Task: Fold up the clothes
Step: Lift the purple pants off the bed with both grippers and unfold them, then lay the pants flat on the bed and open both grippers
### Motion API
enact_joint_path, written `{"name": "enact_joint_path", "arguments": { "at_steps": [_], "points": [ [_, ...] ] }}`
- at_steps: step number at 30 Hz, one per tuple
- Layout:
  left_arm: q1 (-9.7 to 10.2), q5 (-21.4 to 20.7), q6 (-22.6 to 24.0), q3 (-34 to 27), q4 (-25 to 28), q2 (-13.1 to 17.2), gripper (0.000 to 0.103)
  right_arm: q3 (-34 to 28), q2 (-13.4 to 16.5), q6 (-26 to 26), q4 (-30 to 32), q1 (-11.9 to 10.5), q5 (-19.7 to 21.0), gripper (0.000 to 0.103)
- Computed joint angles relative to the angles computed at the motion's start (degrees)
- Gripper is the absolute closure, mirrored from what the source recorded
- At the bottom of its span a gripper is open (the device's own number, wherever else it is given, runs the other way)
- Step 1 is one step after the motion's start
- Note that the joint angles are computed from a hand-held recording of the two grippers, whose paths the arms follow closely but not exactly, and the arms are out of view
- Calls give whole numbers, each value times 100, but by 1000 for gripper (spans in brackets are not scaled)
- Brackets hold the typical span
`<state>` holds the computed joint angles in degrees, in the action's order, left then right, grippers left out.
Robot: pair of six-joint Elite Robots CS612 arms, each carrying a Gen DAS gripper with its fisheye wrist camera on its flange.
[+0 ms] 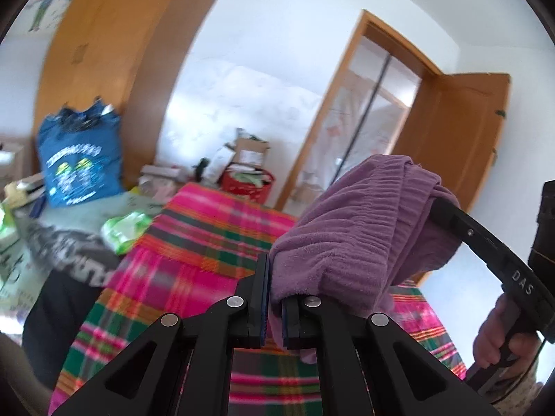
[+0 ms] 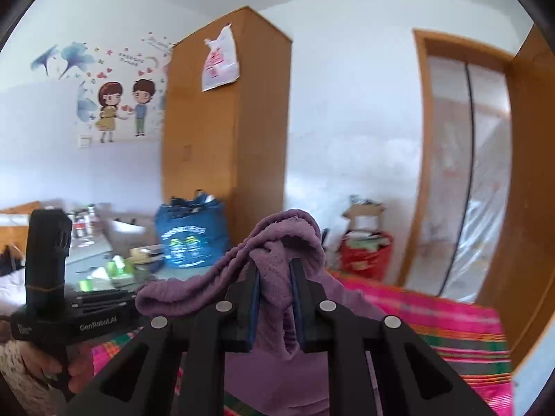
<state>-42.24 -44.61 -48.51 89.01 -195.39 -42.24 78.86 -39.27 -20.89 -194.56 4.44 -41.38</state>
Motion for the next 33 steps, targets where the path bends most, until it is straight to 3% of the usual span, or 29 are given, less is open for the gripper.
{"name": "enact_joint_path", "arguments": {
  "at_steps": [4,7,12,19,25,33],
  "points": [
    [-12,180,-634,274,460,-112,98,-302,118,-426,1222,124,554,86],
    [11,169,-1246,445,743,-157,98,-494,205,-826,1977,267,606,86],
    [81,-22,-2073,623,1283,-182,98,-810,403,-1187,2846,486,385,86],
    [203,-475,-2528,590,1833,-106,98,-1222,635,-1742,4243,734,-92,83],
    [255,-758,-2672,559,2012,-62,98,-1200,630,-1798,4450,716,-497,81],
    [289,-999,-2896,585,2057,-75,97,-1098,572,-1473,4507,507,-686,78]
  ]
}}
